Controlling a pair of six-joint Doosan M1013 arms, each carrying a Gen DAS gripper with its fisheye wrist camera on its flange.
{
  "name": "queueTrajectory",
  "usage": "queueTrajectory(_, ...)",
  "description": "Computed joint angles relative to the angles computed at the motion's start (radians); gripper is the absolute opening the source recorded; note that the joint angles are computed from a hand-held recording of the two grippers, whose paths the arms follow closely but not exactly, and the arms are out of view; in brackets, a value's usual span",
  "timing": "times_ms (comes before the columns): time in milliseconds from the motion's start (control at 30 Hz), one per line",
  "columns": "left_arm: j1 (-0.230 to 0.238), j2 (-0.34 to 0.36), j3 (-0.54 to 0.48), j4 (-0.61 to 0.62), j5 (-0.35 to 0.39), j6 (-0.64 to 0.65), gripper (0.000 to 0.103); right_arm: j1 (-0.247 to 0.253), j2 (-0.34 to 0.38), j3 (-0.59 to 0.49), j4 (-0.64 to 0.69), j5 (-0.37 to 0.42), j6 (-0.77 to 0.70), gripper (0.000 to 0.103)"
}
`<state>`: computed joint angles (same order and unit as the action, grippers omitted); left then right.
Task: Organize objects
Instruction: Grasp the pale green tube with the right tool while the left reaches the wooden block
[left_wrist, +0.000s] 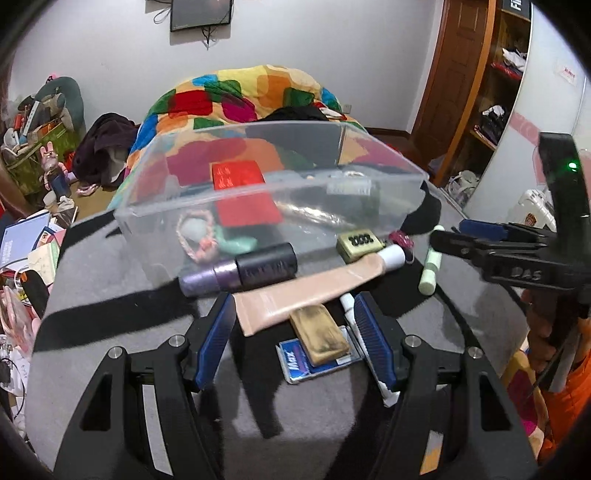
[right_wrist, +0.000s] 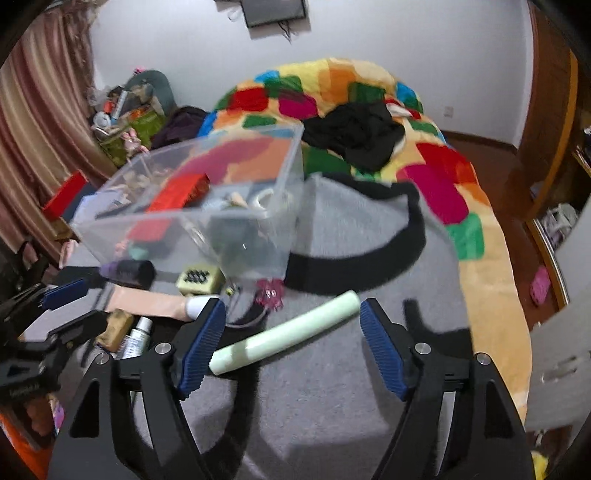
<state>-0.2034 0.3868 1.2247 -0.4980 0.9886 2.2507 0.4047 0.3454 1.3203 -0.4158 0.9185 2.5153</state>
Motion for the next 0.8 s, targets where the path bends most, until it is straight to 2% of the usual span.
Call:
queueTrajectory(167,-0.009,-0.01,0.032,0.028,-0.029,-0.006,0.066,-0.006,0.024,-0.005,0.067,0.02,-0.012,0.073)
queueTrajectory(200,-0.009,-0.013,0.038,0.034,-0.033,-0.006,0.066,-0.001,0.019,0.004,0.04,0.014,0.003,0.072)
queueTrajectory(300,-0.005,-0.019,0.053,0.03,-0.04,-0.001,0.063,0.001,0.002,0.03,0.036,0.001,0.002,0.066)
queueTrajectory(367,0.001,-0.021,0.058,0.022,-0.04,0.008,0.061,0.004,-0.01,0.047,0.022,0.005,0.0,0.048)
queueTrajectory(533,0.008,-0.022,0.061,0.015,-0.043,0.012,0.059,0.01,-0.036,0.079,-0.005,0.021,-0.008,0.026)
queueTrajectory(700,-0.004,-0.024,0.061,0.002,-0.058,0.046,0.057,0.004,-0.04,0.084,-0.007,0.01,-0.01,0.024)
queueTrajectory(800,-0.008,-0.015,0.051,-0.008,-0.035,0.065,0.042,0.001,-0.032,0.08,-0.02,0.002,-0.008,0.024)
